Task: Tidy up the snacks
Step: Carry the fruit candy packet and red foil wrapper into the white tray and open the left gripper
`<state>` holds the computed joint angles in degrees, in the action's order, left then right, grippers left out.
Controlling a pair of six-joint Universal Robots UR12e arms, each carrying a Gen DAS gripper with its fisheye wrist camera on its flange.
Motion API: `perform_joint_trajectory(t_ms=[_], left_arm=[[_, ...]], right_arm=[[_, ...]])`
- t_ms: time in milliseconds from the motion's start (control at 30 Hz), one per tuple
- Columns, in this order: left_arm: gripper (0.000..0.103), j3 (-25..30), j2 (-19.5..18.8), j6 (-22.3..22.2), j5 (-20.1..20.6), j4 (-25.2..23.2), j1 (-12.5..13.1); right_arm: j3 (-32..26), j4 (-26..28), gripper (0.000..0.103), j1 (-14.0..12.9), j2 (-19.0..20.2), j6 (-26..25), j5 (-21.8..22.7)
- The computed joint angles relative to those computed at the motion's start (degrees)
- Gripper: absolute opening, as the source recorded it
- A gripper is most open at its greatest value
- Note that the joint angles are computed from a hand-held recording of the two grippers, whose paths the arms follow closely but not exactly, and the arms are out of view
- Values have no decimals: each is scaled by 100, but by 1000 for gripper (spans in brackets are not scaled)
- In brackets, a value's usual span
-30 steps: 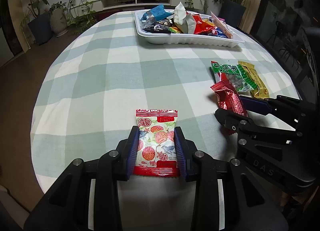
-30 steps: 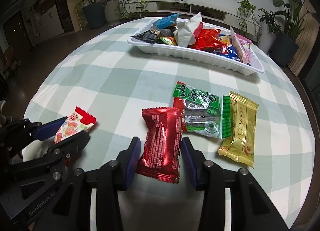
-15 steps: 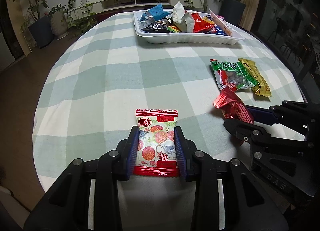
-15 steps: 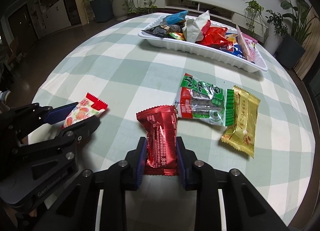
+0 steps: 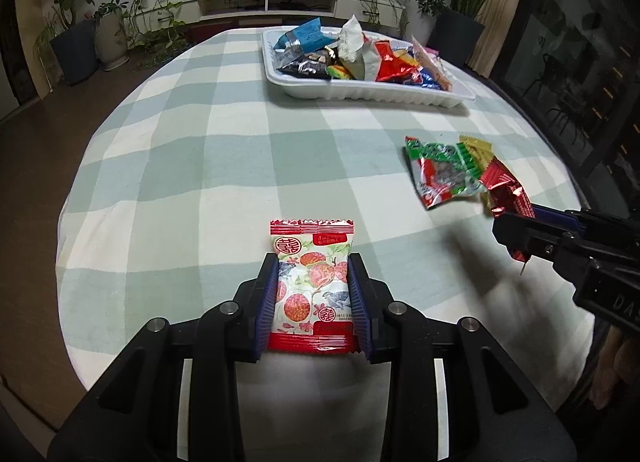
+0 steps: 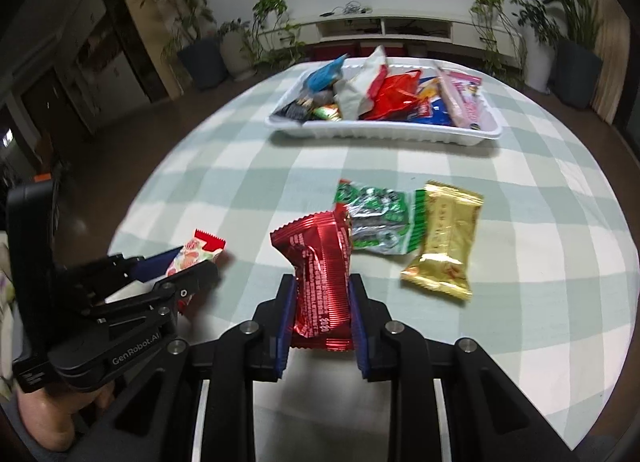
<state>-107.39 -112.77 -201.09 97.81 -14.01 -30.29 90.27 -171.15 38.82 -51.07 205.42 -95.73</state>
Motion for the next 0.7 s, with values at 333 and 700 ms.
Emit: perform_joint_trajectory(t_ms=[333,700], left_arm=[[31,359,-48,-127,-784,221,288],[31,1770,-577,278,-794,-140,578]], right_arm=[[368,-417,27,-459,-262,475,456],[-469,-263,27,-976,-108,207,734]])
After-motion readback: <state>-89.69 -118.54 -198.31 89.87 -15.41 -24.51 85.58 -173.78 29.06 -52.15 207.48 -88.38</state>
